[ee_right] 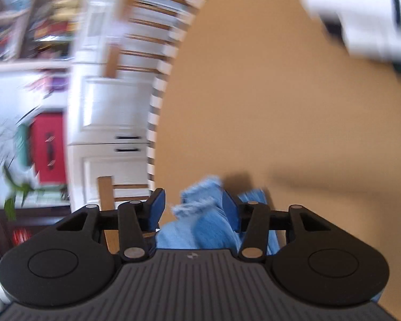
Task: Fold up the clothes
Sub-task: 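Lower the folded jeans onto the table and open both grippers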
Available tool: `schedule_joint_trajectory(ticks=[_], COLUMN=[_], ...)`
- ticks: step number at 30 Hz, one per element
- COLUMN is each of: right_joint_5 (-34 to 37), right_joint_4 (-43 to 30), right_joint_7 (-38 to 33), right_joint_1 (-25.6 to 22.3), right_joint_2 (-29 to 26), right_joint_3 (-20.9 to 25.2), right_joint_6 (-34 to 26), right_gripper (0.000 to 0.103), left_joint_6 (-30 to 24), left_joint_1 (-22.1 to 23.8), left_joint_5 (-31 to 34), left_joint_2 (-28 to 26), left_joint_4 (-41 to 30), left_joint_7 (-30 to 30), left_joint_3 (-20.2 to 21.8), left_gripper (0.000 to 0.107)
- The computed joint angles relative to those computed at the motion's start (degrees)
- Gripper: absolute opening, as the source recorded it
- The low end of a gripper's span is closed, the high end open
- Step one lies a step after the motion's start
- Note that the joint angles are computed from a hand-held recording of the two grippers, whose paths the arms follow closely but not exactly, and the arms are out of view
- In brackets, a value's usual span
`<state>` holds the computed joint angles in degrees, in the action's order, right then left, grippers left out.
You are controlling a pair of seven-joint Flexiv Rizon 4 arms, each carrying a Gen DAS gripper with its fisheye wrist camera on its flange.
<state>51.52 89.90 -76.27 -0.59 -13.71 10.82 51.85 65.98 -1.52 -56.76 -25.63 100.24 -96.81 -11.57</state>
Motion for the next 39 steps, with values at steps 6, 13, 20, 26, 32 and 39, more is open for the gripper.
schedule_joint_trajectory(ticks=[6,13,20,26,32,39], right_joint_5=[-22.43,-26.96,-15.27,-12.57,-27.91,-24.39], right_joint_4=[8.08,7.85,5.16,6.08,6.87,6.21], right_joint_7=[-13.73,-8.16,-11.15,-19.8,-2.41,-3.13], right_joint_1=[8.94,9.58,6.25,6.51,10.11,4.19], right_joint_2=[3.09,-1.08,-2.24,1.21,-3.87,-8.34], right_joint_3=[0.82,1.8,4.32,5.79,-0.51,4.01], right_joint_6=[11.22,8.85,12.01,18.52,19.36,19.3], right_gripper=[0.056,0.005,0.003,0.002,0.002,0.002], left_joint_6=[2.49,2.15,-5.53,5.32,7.36,3.37], left_joint_1=[0.04,1.97,-2.23,0.43,-7.72,-11.65], left_joint_5=[-2.32,-6.0,16.46,-0.11,15.53,29.26], left_joint_2=[-1.94,0.27,0.48,1.21,-6.83,-13.23], left_joint_4=[-2.36,-3.97,-5.72,-0.9,-9.34,-18.71], left_joint_7=[4.15,18.23,19.91,35.21,21.15,8.38], left_joint_3=[-2.49,-4.36,4.72,-5.97,2.97,9.48], left_gripper=[0.03,0.036,0.048,0.028,0.027,0.036])
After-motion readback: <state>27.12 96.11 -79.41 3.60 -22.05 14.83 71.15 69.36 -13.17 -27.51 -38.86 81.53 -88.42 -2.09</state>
